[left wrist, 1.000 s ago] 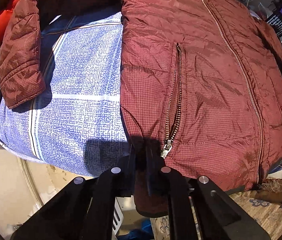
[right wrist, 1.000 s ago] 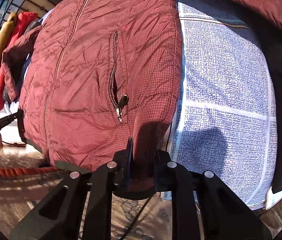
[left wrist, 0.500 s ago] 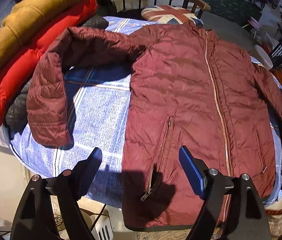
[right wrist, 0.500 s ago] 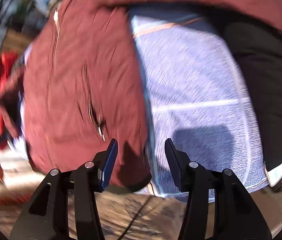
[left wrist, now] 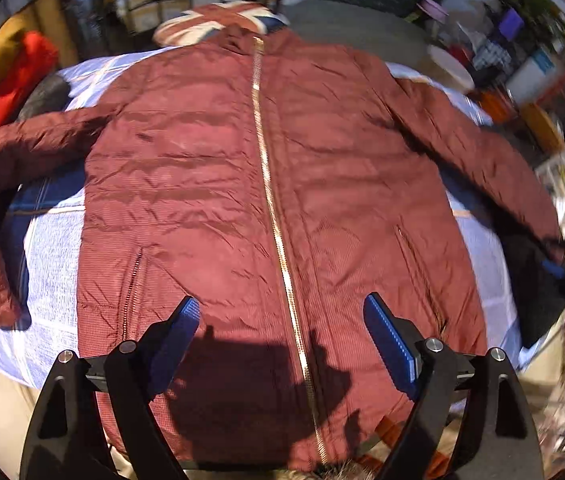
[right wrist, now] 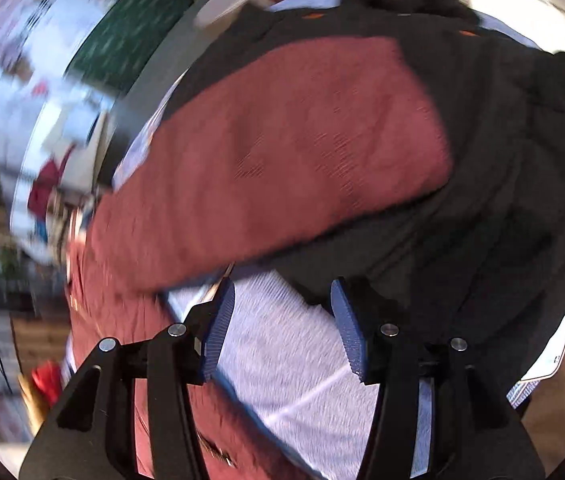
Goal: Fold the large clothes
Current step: 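Release the hem with both grippers, leaving the jacket spread flat, then grasp the sleeve cuff with the right gripper and fold it across the jacket front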
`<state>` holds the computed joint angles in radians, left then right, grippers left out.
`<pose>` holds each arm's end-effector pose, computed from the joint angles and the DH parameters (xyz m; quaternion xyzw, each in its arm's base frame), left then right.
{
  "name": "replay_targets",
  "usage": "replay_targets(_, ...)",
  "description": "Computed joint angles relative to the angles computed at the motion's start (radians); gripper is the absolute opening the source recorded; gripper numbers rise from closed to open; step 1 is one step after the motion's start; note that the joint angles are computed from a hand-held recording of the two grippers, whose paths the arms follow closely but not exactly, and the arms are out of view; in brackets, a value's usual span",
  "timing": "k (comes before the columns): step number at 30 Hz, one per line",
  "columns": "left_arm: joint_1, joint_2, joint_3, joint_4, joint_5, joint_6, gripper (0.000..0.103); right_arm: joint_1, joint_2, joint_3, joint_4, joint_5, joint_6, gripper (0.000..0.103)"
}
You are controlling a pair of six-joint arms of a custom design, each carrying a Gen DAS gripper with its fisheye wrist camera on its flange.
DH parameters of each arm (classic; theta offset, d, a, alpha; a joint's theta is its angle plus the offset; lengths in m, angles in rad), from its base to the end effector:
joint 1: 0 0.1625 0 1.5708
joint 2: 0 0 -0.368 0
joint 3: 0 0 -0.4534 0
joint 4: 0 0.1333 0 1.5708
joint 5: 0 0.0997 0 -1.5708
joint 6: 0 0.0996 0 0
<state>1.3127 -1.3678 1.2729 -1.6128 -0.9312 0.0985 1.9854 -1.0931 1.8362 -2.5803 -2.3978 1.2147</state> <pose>0.0242 -0.6634 0.5003 0.1468 0.9359 -0.0897 0.3075 0.3035 -0.5405 0.1437 -0.4026 -0.8152 0.3732 0.1848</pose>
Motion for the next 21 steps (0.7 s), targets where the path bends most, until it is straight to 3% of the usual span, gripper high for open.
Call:
replay_targets(2,-0.006,-0.007,0.016,0.008,0.027,0.014,0.082,-0.016,-0.034,0.036,-0.022,-0.022,0.046,0.051)
replay_targets(6,-0.001,-0.012,0.007,0.029,0.026,-0.03,0.082,-0.047,-0.056,0.086,-0.212,-0.034,0.03,0.051)
replay_targets(13,0.0,-0.021,0.012,0.053,0.033,-0.056,0.082,-0.107,-0.066,0.141,-0.404,0.033,0.016,0.049)
replay_targets(17,-0.009,-0.033,0.032,0.046,0.036,-0.044,0.082,-0.102,-0.074,0.134,-0.408,0.02,-0.019,0.025)
replay_targets(21,-0.013,-0.037,0.04,0.047,0.04,-0.043,0.082,-0.062,-0.083,0.07,-0.355,-0.046,-0.172,0.015)
